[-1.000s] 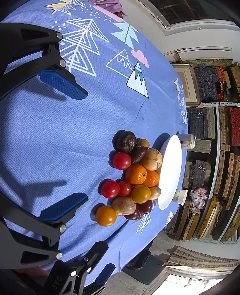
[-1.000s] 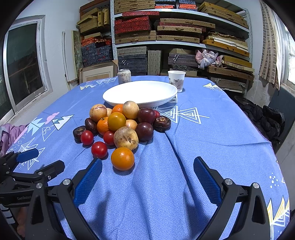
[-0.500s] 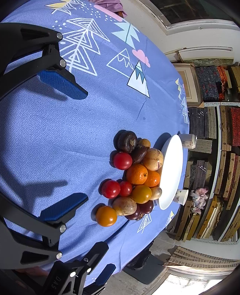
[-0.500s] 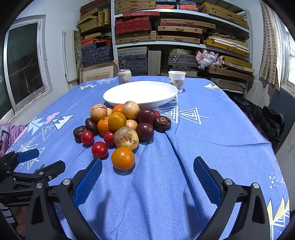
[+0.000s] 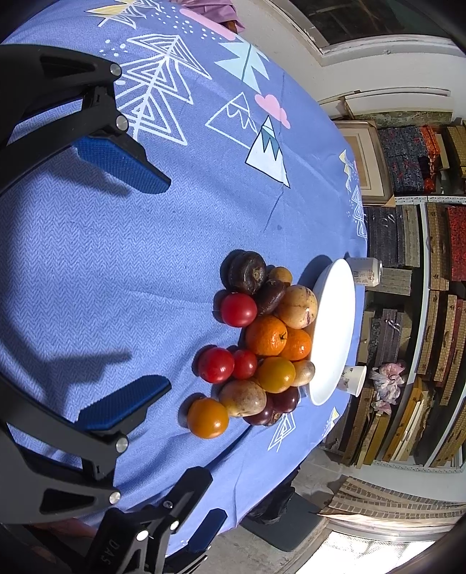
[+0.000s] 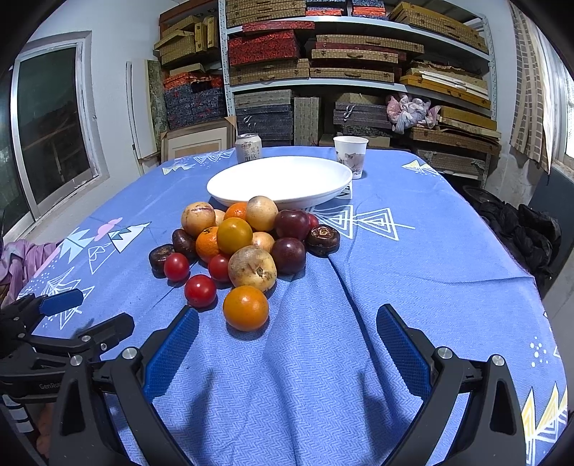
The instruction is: Organize fruits
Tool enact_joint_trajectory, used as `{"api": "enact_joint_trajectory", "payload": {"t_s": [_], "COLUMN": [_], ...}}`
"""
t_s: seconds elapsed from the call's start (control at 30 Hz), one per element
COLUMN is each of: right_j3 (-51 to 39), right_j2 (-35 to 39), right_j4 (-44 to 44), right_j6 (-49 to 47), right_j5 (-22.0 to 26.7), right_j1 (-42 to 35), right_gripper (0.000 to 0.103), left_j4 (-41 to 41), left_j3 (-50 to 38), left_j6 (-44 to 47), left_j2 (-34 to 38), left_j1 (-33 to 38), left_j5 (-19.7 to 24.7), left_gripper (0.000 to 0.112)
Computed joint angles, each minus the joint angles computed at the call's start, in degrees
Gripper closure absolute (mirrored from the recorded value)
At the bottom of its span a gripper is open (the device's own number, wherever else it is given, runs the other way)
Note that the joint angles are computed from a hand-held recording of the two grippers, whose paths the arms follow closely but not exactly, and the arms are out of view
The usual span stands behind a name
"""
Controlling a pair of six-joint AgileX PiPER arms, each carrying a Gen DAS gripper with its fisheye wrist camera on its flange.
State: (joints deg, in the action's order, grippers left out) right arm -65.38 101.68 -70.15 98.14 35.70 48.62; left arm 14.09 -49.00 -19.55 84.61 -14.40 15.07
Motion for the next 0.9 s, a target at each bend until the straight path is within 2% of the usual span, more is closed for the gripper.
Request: {"api": "enact_joint_trajectory", "payload": {"t_s": [0.13,0.2,0.27,0.33,0.37,0.4,0.53,0.63,0.73,0.8,0.9], "right_j3": [-1.5,-2.2,-3.0,-4.5,-4.6,-4.8,-8.3,-10.6,-13.0,-14.1,-13.2], "right_j2": [0.8,1.4,2.3,3.4,3.1,3.0,4.7,6.0,7.4,8.1,8.1], "right_j4": [3.6,3.6,3.9,6.8,9.0,11.0,26.3,36.9,42.3,45.1,48.7], "right_j6": [-4.8,-5.8,-7.1,-10.5,-13.0,-15.4,-32.0,-41.7,-46.6,-48.9,-51.3], "right_j5": [-0.7,0.1,0.8,0.8,-0.2,-0.8,-5.4,-7.1,-6.6,-6.9,-9.1], "right_j1": [-0.2,0.5,1.3,1.4,0.6,0.0,-3.6,-6.2,-7.6,-8.6,-10.3], "right_gripper": [0.003,0.004,0.014,0.023,0.026,0.026,0.029,0.032,0.034,0.040,0.048], "left_j4": [1.4,-1.4,-2.2,-8.7,-10.4,-10.4,-21.1,-20.0,-19.9,-14.7,-15.4], "left_j3": [0.1,0.0,-0.5,-1.7,-2.5,-3.4,-13.0,-17.5,-21.3,-23.3,-24.7], "left_j6": [-1.6,1.6,2.4,9.3,11.4,11.7,24.3,24.5,26.7,23.4,25.8], "left_j2": [-0.4,-0.5,-0.2,0.6,1.3,2.0,9.9,12.7,14.1,15.4,16.5], "left_j1": [-0.4,0.0,0.3,0.9,1.1,1.1,2.7,2.2,0.8,-1.0,-1.5], "left_j5": [0.1,0.1,0.4,1.7,2.7,3.5,13.5,16.1,18.0,17.8,16.1], "left_gripper": [0.013,0.013,0.013,0.015,0.018,0.026,0.051,0.051,0.052,0.052,0.052]}}
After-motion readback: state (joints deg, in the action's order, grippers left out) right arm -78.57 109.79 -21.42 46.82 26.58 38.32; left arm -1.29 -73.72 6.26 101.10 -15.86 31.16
